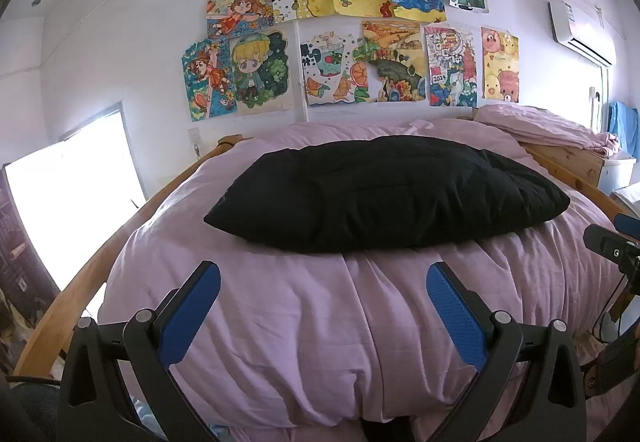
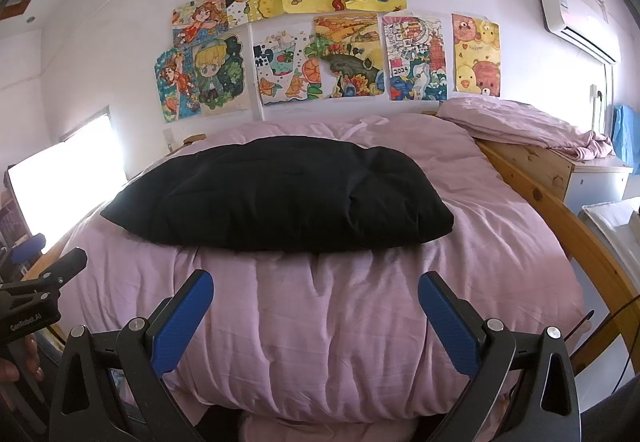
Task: Fold large clothes
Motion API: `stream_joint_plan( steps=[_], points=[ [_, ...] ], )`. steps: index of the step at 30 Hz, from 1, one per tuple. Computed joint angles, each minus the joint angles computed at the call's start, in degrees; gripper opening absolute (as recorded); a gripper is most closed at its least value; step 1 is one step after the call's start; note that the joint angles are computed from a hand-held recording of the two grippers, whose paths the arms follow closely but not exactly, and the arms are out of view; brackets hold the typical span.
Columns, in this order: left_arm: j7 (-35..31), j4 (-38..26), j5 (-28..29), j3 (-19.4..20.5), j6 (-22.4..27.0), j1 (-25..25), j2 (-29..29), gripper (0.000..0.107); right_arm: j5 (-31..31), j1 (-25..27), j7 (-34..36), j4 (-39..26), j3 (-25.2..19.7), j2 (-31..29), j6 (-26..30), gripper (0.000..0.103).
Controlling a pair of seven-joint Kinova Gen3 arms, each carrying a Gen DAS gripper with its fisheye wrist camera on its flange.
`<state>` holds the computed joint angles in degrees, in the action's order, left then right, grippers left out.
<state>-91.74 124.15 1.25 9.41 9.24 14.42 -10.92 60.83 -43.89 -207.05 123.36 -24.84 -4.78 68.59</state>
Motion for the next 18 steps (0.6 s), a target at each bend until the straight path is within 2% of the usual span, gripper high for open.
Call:
stream_joint_plan(
  steps=[18],
  points=[
    [-2.68,-0.03,1.76,-2.46,0.06,1.89,0.04,0.101,0.06,0.06,-0.08,0.07,-0.04,0.02,-0.14,0.103]
  ],
)
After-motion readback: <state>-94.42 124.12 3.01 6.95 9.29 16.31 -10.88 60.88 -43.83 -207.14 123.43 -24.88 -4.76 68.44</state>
